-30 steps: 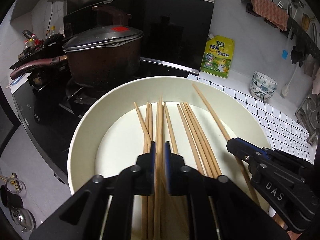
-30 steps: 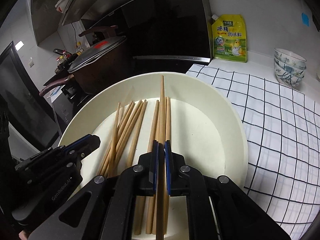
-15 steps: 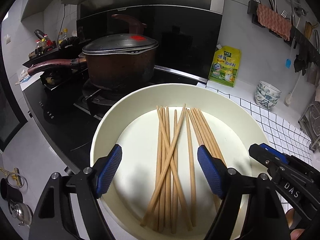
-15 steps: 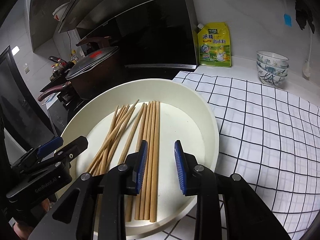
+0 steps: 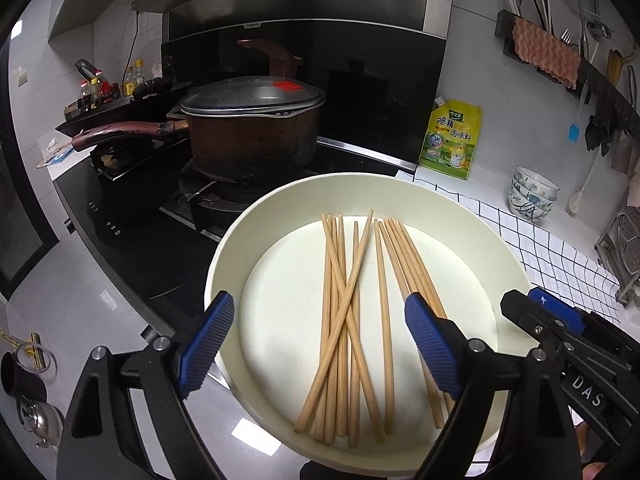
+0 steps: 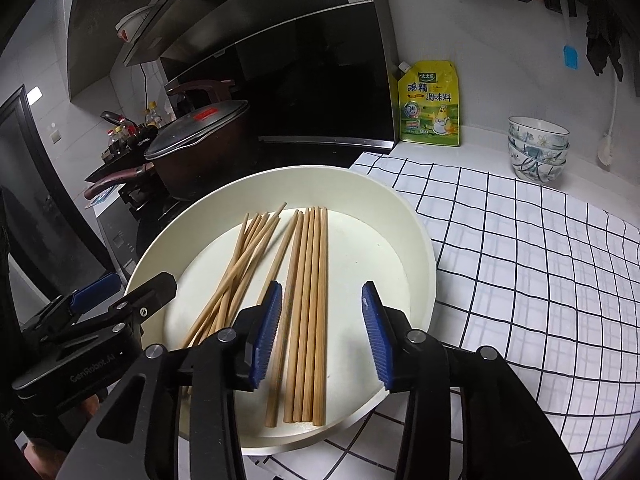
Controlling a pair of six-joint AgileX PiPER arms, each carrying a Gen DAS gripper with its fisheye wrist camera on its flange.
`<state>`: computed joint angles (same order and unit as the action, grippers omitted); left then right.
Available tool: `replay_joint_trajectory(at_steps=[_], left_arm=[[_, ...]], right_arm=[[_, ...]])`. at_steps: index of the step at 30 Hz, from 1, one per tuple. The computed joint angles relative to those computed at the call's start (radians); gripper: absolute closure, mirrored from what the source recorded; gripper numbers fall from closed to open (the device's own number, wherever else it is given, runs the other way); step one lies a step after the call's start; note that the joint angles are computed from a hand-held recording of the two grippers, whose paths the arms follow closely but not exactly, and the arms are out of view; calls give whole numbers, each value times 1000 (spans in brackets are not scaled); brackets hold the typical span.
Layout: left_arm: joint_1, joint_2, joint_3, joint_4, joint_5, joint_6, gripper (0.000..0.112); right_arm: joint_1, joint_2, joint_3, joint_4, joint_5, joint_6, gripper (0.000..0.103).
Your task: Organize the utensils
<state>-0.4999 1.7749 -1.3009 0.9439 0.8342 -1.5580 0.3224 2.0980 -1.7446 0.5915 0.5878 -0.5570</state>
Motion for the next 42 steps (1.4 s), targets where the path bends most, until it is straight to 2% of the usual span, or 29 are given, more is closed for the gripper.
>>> replay_joint_trajectory(at_steps=[11,20,25,42], left_arm=[[-36,-31,1,15,52,2,16],[-43,-43,5,-20,63,28,16],[-53,-43,1,-22,80,30,16],[-70,-44,-2,-25,121,17,16]], right_arm=[[-9,-62,88,50,-37,-37,49],[-12,-113,162,59,-77,-48,38],[1,-138,198,-10,-122,1,31],[3,-179,245,-54,-149,33,29]])
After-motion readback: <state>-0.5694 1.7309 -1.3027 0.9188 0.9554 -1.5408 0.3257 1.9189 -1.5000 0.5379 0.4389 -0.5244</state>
